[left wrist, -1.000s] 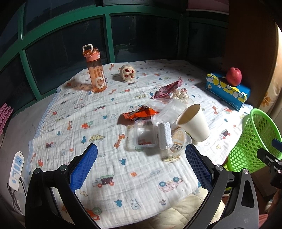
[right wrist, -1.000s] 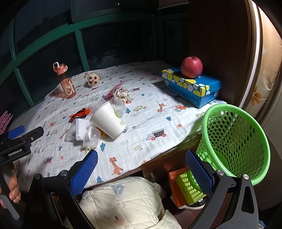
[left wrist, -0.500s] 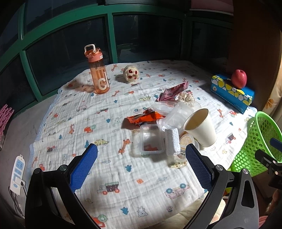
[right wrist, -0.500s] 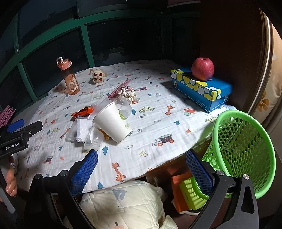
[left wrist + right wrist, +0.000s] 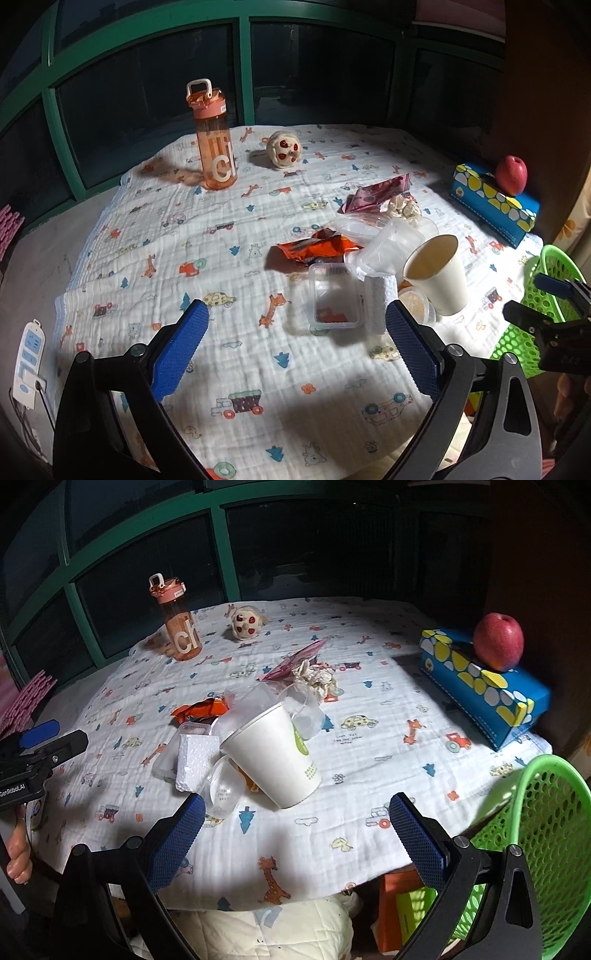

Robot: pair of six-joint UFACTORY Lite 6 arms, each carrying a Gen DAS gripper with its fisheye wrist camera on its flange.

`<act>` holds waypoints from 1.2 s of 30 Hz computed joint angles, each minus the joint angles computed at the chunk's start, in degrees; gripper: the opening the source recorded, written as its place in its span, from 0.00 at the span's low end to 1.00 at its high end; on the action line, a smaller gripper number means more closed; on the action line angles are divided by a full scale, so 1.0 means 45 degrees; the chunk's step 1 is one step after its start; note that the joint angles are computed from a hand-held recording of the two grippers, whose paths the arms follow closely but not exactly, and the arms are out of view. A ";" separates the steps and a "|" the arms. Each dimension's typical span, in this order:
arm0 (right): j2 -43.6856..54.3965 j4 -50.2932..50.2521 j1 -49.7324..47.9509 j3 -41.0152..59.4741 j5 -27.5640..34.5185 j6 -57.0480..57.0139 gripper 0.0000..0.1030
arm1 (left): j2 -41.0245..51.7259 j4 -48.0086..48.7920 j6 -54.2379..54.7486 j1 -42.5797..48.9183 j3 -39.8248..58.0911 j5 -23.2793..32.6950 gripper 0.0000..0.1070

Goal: Collect trash
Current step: 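Grasp the white paper cup with the right gripper while the left gripper reaches the white foam block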

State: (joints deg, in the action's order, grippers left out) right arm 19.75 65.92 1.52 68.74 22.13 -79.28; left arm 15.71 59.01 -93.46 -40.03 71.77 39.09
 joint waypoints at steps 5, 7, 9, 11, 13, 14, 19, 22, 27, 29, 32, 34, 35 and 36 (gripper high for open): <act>0.1662 -0.1054 0.0524 0.1768 0.0054 0.0872 0.93 | -0.0001 -0.0007 -0.0017 0.0465 -0.0330 -0.0861 0.82; 0.2403 -0.1594 0.0628 0.2653 0.0314 0.1403 0.93 | -0.0003 0.0078 -0.0070 0.0606 -0.0448 -0.1163 0.80; 0.3166 -0.2182 0.0804 0.3592 0.0407 0.1856 0.93 | 0.0029 -0.0017 0.0038 0.0861 -0.0528 -0.1706 0.78; 0.3772 -0.2819 0.0982 0.4385 0.0441 0.2326 0.93 | 0.0080 -0.0233 0.0257 0.1112 -0.0596 -0.2231 0.75; 0.4463 -0.3609 0.1098 0.5289 0.0605 0.2853 0.93 | 0.0179 -0.0551 0.0637 0.1364 -0.0602 -0.2808 0.71; 0.4813 -0.3968 0.1138 0.5740 0.0715 0.3088 0.93 | 0.0267 -0.0703 0.0847 0.1464 -0.0566 -0.3063 0.69; 0.6164 -0.5239 0.1191 0.7477 0.1283 0.3967 0.90 | 0.0965 -0.1748 0.2246 0.1771 -0.0054 -0.4119 0.60; 0.6897 -0.5507 0.1123 0.8494 0.2040 0.4253 0.82 | 0.1478 -0.2757 0.3411 0.1875 0.0418 -0.4621 0.59; 0.7169 -0.5424 0.1168 0.8776 0.2319 0.4018 0.67 | 0.2496 -0.4920 0.5888 0.1948 0.1528 -0.4974 0.58; 0.7126 -0.5149 0.1086 0.8683 0.2403 0.3853 0.61 | 0.2968 -0.5936 0.6988 0.1990 0.2110 -0.4962 0.58; 0.6800 -0.4578 0.0899 0.8169 0.2258 0.3514 0.61 | 0.3790 -0.7536 0.8683 0.2098 0.3091 -0.4926 0.58; 0.6519 -0.4137 0.0720 0.7791 0.2230 0.3226 0.61 | 0.4356 -0.8849 1.0050 0.2210 0.3762 -0.4963 0.58; 0.6337 -0.3920 0.0609 0.7563 0.2231 0.3130 0.61 | 0.4678 -0.9152 1.0391 0.2227 0.4156 -0.4850 0.58; 0.6139 -0.3633 0.0485 0.7309 0.2281 0.2939 0.61 | 0.5000 -0.9433 1.0697 0.2251 0.4543 -0.4742 0.58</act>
